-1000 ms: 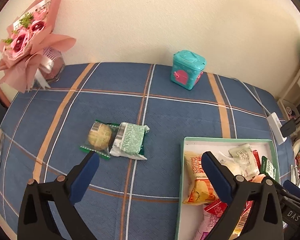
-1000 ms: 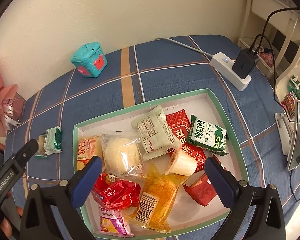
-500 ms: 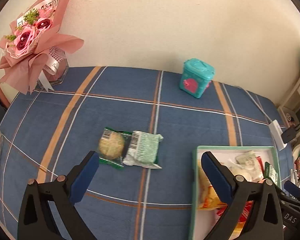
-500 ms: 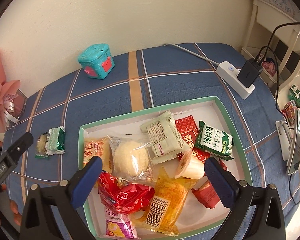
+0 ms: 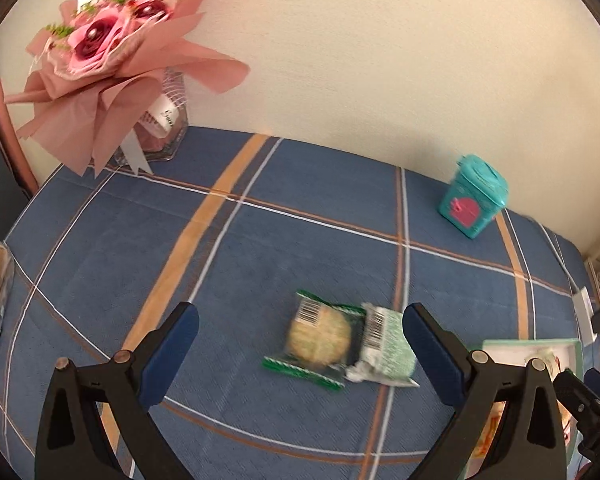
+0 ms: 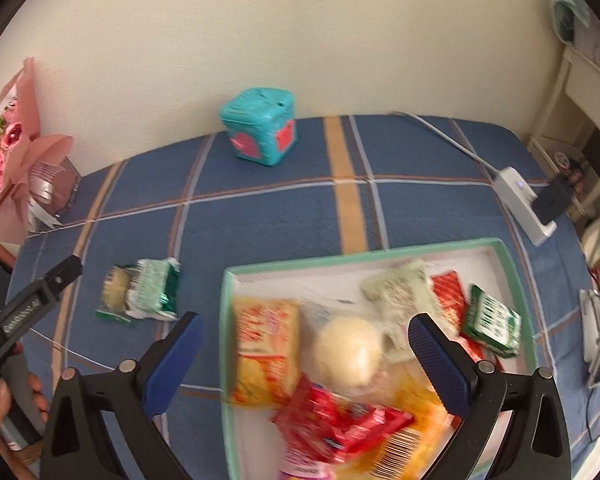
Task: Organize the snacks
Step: 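Withdraw both tools from the tray toward the last two biscuit packs, then grasp round green-wrapped biscuit with left tool while right tool grasps green-white biscuit pack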
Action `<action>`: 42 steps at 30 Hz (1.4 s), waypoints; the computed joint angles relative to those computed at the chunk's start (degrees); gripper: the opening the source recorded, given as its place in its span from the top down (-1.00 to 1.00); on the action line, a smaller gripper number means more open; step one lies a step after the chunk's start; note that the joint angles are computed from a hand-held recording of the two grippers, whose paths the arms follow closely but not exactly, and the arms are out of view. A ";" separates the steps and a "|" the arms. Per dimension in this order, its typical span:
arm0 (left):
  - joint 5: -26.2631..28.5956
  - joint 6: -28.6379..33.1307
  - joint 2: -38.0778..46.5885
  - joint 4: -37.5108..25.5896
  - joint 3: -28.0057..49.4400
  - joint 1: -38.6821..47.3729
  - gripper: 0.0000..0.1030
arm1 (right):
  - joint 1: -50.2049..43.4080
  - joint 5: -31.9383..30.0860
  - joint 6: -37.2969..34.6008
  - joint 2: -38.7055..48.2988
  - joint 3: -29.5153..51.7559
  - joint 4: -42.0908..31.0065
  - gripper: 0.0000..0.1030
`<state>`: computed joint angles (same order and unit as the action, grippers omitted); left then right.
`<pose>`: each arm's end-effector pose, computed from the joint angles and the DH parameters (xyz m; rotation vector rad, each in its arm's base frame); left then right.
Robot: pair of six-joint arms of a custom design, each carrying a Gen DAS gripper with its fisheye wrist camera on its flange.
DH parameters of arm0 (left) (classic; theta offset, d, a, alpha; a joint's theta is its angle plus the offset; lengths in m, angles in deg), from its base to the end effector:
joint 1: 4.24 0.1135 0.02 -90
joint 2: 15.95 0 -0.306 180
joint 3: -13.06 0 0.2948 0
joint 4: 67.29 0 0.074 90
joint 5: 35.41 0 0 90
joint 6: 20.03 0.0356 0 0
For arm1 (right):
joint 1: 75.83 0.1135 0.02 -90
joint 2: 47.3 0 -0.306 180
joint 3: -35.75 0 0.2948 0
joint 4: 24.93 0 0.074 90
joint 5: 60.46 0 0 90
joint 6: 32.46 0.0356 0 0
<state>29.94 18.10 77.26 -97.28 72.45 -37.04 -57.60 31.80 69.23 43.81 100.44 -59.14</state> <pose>0.2846 -0.1657 0.1595 -0.5440 2.4652 0.0122 0.3269 0.1062 0.1928 -0.1366 2.6300 0.1280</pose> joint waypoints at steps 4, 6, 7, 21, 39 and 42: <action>2.89 0.64 0.12 4.33 -2.77 3.72 -0.98 | 3.94 -1.81 2.08 5.86 4.45 1.06 -1.00; 6.01 1.11 1.34 5.16 -3.12 5.83 -0.98 | 6.21 -2.04 2.49 9.46 6.82 1.36 -1.00; 6.44 0.81 1.88 5.17 -3.13 6.24 -0.98 | 7.09 -2.25 2.50 11.02 7.75 1.56 -1.00; 13.21 -2.51 7.15 11.81 -5.98 11.16 -0.98 | 14.23 -2.25 3.96 28.32 18.59 2.54 -0.98; 19.15 1.91 13.81 11.69 0.69 7.21 -0.45 | 12.44 -0.51 3.71 29.18 17.70 3.56 -0.13; 19.06 2.14 14.43 11.04 1.60 6.95 -0.44 | 12.56 -0.19 3.50 28.98 17.21 4.04 -0.10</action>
